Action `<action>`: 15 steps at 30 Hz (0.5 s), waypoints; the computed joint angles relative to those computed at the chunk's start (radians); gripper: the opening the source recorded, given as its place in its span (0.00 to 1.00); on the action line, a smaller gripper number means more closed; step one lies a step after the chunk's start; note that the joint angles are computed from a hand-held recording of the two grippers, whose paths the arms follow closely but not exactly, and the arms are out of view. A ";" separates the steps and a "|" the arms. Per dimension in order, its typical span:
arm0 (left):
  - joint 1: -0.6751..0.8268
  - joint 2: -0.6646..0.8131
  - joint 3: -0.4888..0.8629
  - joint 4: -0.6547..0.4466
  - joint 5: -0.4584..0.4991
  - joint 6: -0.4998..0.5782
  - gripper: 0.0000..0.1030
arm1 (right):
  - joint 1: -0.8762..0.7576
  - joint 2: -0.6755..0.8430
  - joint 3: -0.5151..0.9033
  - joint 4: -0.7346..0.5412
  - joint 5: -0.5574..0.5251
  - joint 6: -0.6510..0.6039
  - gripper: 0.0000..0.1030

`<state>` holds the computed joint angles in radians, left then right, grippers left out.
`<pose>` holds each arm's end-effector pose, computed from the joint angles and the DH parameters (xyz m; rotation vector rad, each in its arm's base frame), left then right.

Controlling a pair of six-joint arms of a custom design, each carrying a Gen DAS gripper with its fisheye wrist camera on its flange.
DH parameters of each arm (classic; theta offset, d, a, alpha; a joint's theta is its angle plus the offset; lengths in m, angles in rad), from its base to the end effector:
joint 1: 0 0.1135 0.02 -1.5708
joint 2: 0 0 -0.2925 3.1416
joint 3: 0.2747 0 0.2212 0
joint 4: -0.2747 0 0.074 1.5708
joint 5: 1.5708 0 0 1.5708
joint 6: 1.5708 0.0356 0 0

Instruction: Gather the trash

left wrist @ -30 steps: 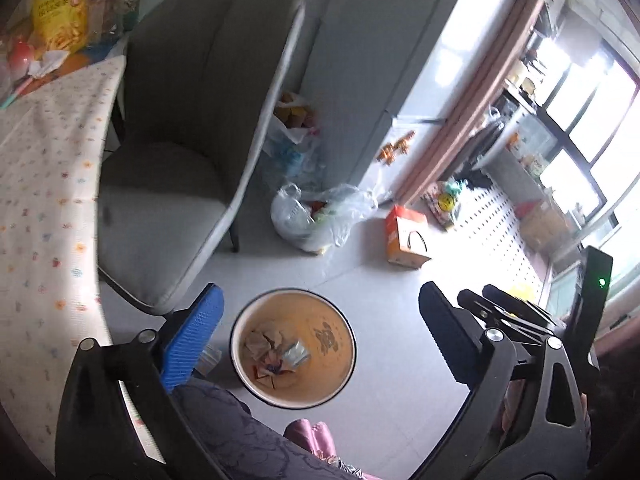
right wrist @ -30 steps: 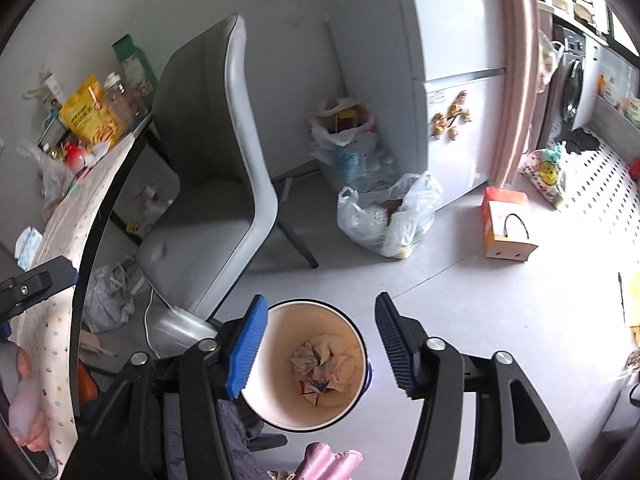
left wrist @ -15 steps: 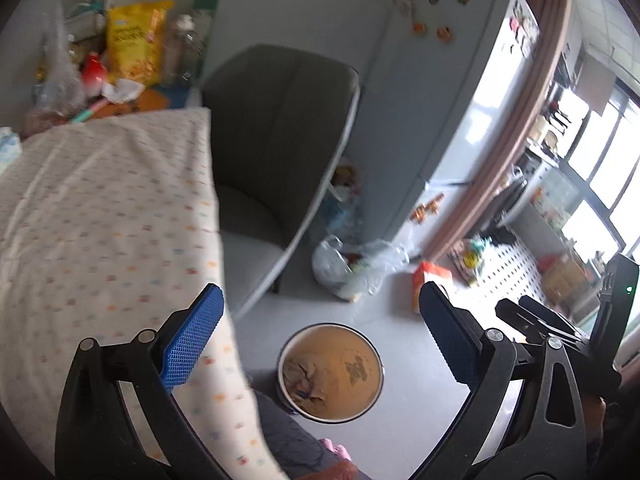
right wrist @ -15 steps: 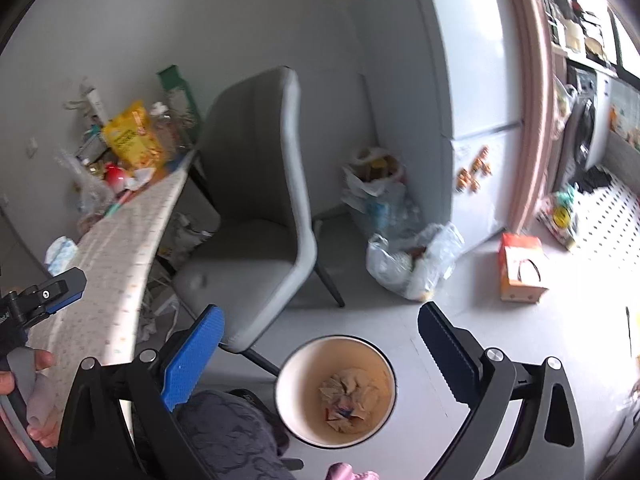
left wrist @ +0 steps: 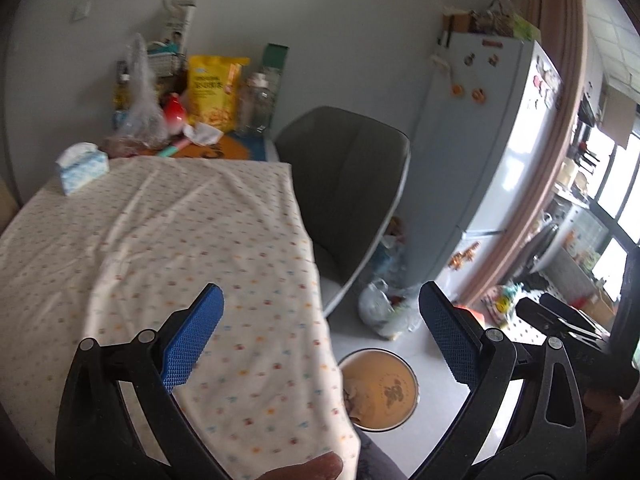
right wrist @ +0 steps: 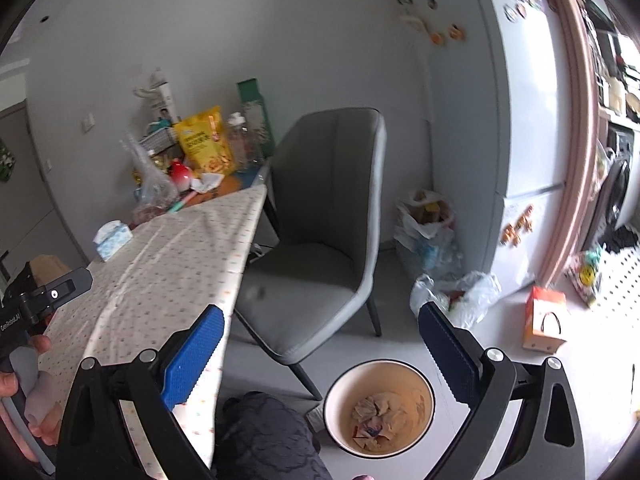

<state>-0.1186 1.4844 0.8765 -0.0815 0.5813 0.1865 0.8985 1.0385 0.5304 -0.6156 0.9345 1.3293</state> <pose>0.2795 -0.0530 0.2666 0.6337 2.1028 -0.6153 0.1021 0.0822 0.2286 0.6915 2.0215 -0.0394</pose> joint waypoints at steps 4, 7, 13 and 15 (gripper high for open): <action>0.103 -0.047 -0.023 -0.018 0.053 0.043 0.94 | 0.081 0.074 0.088 -0.071 0.049 0.069 0.92; 0.180 -0.075 -0.041 -0.027 0.097 0.080 0.94 | 0.145 0.135 0.155 -0.140 0.088 0.138 0.92; 0.332 -0.125 -0.085 -0.054 0.179 0.141 0.94 | 0.247 0.244 0.252 -0.184 0.134 0.194 0.92; 0.371 -0.134 -0.087 -0.065 0.201 0.152 0.94 | 0.266 0.272 0.273 -0.170 0.135 0.176 0.92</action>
<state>0.2528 1.3509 0.7898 -0.1461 0.7820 0.3381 1.1641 1.3106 0.8029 -0.7854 1.0698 1.5052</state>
